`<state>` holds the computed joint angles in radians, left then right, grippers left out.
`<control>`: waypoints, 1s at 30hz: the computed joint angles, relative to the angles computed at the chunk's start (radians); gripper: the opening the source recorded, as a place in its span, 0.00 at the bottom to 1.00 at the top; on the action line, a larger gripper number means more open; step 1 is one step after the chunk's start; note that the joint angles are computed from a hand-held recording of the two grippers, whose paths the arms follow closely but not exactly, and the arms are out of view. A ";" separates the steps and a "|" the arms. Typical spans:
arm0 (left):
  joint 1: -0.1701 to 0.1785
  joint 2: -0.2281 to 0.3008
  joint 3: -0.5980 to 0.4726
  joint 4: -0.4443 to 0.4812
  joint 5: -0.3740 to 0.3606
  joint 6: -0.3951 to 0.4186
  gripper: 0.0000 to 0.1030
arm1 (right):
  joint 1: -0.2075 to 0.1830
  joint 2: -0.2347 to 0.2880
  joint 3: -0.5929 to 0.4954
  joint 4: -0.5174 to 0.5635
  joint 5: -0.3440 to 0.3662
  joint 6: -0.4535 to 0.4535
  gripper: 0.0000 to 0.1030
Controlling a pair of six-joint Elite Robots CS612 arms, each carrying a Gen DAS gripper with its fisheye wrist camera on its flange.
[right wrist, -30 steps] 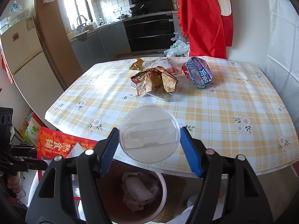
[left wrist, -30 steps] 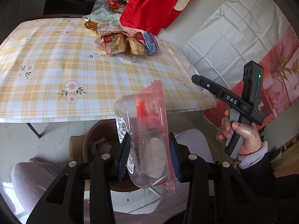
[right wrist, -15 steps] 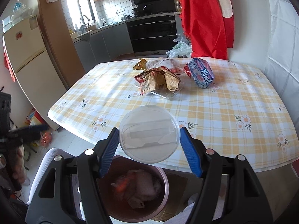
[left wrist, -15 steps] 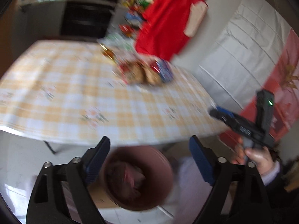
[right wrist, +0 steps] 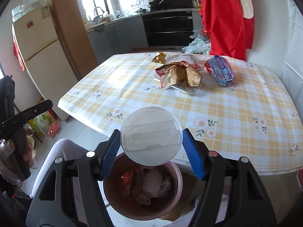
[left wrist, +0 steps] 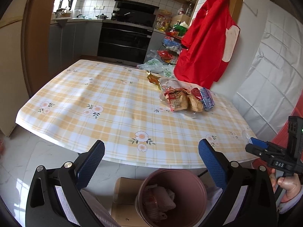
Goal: Collect trash
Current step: 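Carry the container over the brown bin and open the left tool while the right tool drops the lid, then reach the left tool to the brown paper bag while the right tool reaches the blue packet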
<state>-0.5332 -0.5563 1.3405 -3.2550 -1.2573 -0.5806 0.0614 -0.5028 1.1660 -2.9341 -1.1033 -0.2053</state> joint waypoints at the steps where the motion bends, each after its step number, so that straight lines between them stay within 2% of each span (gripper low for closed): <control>1: 0.000 -0.001 0.001 0.001 0.000 -0.001 0.94 | 0.002 0.000 -0.001 0.012 -0.001 -0.008 0.65; 10: 0.000 0.002 -0.002 0.021 0.000 -0.002 0.94 | 0.013 -0.003 -0.001 0.079 0.025 -0.071 0.66; 13: 0.001 0.004 -0.005 0.027 -0.001 -0.004 0.94 | 0.018 -0.005 0.001 0.073 0.013 -0.089 0.75; 14: 0.001 0.004 -0.006 0.029 -0.001 -0.003 0.94 | 0.019 -0.005 0.003 0.063 0.010 -0.087 0.79; 24: 0.006 0.008 -0.012 0.041 -0.006 -0.018 0.94 | 0.011 0.008 -0.021 0.056 -0.036 -0.012 0.93; 30: 0.008 0.015 -0.028 0.059 -0.012 -0.014 0.94 | 0.009 0.021 -0.040 0.059 -0.079 0.031 0.94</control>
